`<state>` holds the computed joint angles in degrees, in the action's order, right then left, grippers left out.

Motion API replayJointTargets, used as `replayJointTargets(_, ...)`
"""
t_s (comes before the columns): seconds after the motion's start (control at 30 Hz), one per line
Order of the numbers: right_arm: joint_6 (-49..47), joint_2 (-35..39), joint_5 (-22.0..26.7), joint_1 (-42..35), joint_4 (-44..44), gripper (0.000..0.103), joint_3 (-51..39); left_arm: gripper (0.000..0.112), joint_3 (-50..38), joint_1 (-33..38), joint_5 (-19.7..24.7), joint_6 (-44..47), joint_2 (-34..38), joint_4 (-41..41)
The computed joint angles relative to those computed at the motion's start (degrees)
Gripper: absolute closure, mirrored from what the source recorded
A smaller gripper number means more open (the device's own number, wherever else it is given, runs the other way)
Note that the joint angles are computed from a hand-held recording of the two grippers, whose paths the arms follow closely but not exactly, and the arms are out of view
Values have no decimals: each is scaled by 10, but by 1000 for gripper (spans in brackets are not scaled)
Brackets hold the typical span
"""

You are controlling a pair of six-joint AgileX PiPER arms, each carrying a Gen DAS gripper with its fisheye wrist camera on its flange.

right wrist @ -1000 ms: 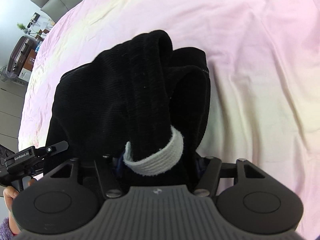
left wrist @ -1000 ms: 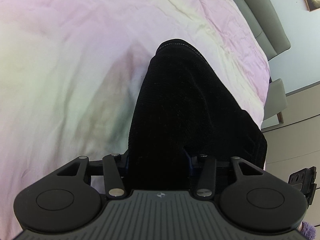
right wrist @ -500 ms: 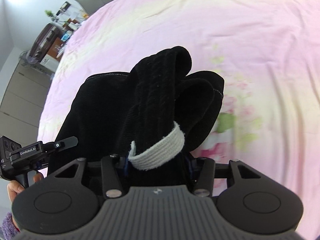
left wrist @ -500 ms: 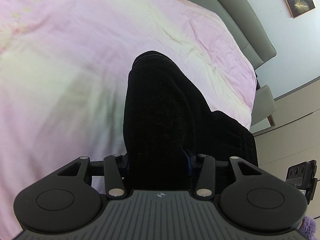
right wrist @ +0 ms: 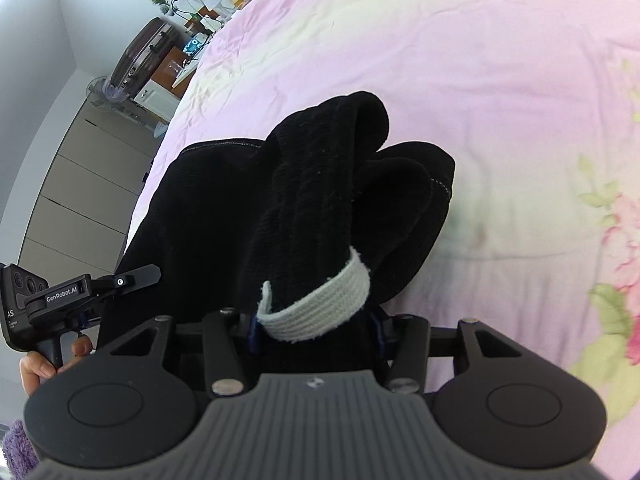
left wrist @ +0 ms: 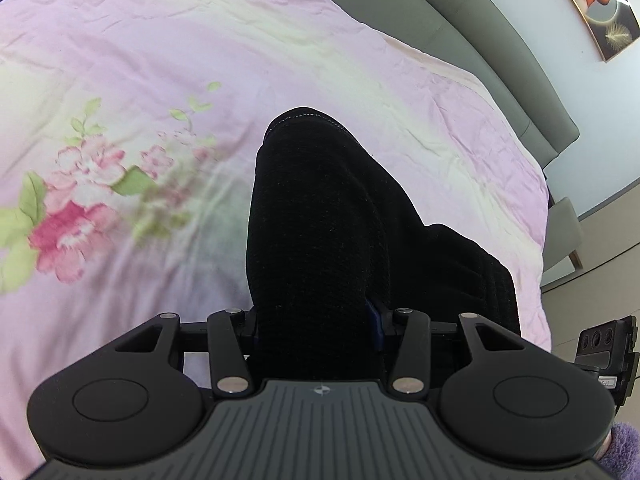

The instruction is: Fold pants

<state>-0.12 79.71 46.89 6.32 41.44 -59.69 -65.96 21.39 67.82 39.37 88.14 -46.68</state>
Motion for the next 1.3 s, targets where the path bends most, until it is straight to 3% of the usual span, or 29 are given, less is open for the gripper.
replayJointTargets(0.17,16,61,-33,22,-9,58,-17,60,-9,11,-16,59,65,-10)
replayJointTargets(0.3,8,95,-46,26,-17,57,-19,59,26,12,-70,95,87,-11)
replayJointTargets(0.47,12,134,-52,29,-38,49,-34,51,103,7,-149,127,30,-20)
replayJointTargets(0.63,113,147,-34,62,-161,35,-85,44,150,-61,-245,40,-65,59)
replayJointTargets(0.8,212,112,-12,103,-313,27,-115,44,163,-139,-305,-149,-165,259)
replayJointTargets(0.93,192,21,19,82,-308,27,-73,45,140,-151,-261,-181,-240,294)
replayJointTargets(1.07,201,-47,50,89,-323,26,-70,45,100,-213,-211,-258,-313,379)
replayJointTargets(1.3,211,-178,134,135,-387,20,-104,45,-37,-322,-82,-302,-376,498)
